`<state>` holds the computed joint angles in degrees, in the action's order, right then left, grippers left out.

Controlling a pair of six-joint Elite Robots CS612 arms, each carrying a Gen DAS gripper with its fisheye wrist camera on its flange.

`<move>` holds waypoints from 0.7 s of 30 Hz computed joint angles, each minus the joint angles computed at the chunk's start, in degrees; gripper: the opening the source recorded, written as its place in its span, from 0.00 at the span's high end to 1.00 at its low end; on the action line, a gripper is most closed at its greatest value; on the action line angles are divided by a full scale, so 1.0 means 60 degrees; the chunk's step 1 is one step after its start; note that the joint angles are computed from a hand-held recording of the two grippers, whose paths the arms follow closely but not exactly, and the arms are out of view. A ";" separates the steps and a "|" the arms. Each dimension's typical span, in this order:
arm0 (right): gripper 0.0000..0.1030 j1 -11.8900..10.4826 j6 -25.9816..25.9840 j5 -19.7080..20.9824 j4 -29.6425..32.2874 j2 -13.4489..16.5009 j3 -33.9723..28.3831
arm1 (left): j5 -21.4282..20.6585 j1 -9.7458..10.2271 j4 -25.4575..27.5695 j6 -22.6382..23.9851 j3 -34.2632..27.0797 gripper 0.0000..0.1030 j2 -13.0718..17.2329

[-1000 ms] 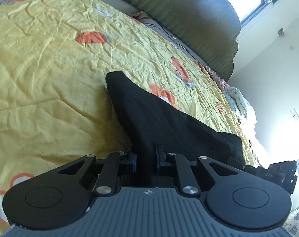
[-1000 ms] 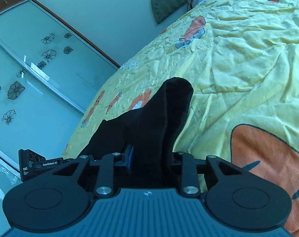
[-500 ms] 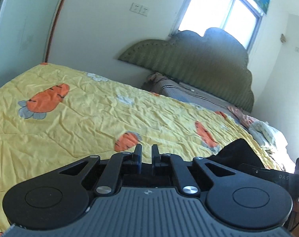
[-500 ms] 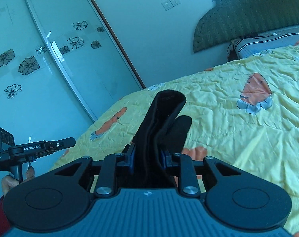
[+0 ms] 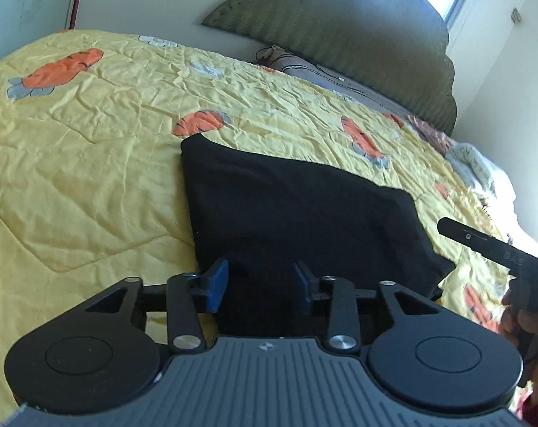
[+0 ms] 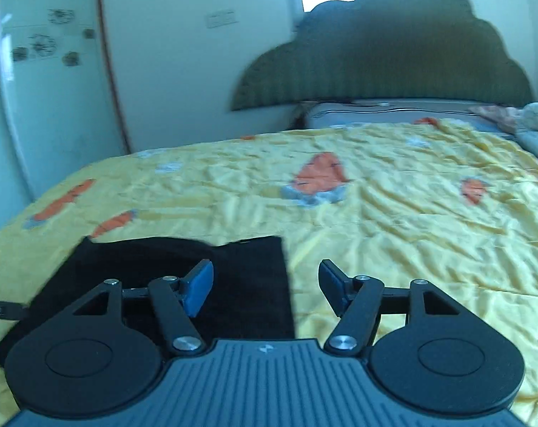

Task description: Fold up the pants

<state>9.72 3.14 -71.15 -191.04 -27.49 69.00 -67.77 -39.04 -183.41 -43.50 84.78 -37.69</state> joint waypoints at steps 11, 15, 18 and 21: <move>0.29 0.0055 0.0292 0.0379 -0.0366 -0.0398 0.1246 | 0.0459 -0.0331 -0.0857 -0.0505 0.0808 0.37 -0.0298; 0.29 -0.0099 0.1394 0.0697 -0.0118 -0.0419 0.1406 | -0.1436 0.0095 -0.1584 -0.1947 0.0817 0.32 -0.0094; 0.27 -0.0390 0.2878 0.2007 -0.0024 -0.0204 0.1269 | -0.2239 0.0328 -0.2436 -0.3049 0.0682 0.36 0.0245; 0.23 -0.0511 0.3630 0.2701 -0.0263 0.0012 0.1056 | -0.2148 0.0357 -0.2055 -0.3355 0.0631 0.71 0.0229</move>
